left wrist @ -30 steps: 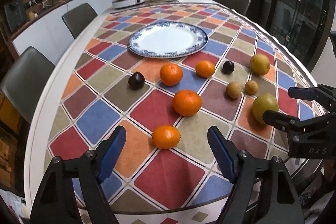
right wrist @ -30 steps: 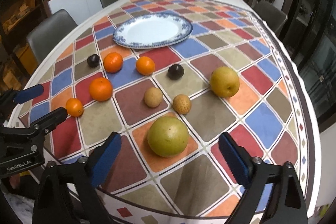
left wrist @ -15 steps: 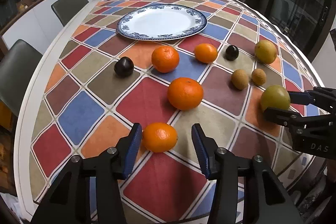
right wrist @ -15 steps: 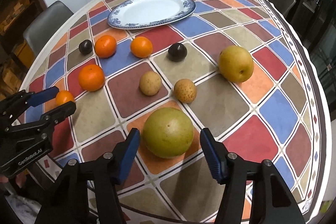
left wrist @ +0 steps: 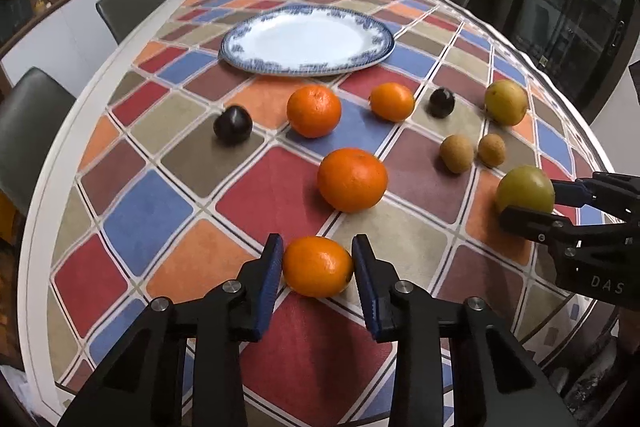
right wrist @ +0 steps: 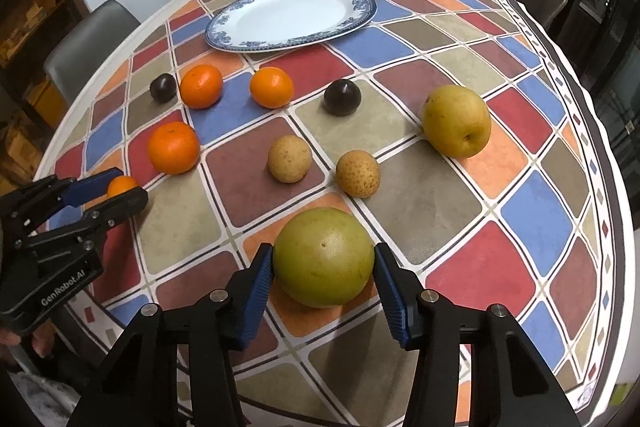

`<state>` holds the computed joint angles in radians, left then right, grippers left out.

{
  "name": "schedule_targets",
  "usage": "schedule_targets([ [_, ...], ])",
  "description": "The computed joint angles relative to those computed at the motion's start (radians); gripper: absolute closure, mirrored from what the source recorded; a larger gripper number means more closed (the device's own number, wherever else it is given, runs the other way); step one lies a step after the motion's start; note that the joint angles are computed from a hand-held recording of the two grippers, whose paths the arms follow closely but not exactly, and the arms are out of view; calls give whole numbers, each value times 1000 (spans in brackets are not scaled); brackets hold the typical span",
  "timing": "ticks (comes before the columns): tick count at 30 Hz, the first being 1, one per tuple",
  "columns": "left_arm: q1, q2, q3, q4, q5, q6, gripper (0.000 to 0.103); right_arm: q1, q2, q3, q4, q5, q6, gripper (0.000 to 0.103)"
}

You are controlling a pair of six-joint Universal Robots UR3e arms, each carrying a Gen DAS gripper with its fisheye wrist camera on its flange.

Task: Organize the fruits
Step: 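Move the left gripper to a mandarin orange while the right gripper moves to the green pomelo, then close the left gripper on the orange while the right gripper grasps the pomelo, lift both, then lower the orange onto the blue-and-white plate while the right gripper sets the pomelo there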

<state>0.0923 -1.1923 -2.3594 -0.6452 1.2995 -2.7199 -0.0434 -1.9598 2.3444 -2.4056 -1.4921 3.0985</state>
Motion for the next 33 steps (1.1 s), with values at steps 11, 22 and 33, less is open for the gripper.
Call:
schedule_targets([
  [11, 67, 169, 76, -151, -135, 60, 68, 5, -155, -56, 83, 27, 4, 52],
  [22, -23, -78, 366, -84, -99, -25, 68, -62, -15, -279, 83, 126, -70, 52],
  [33, -92, -429, 713, -51, -46, -55, 68, -90, 278, -536, 30, 188, -119, 52],
])
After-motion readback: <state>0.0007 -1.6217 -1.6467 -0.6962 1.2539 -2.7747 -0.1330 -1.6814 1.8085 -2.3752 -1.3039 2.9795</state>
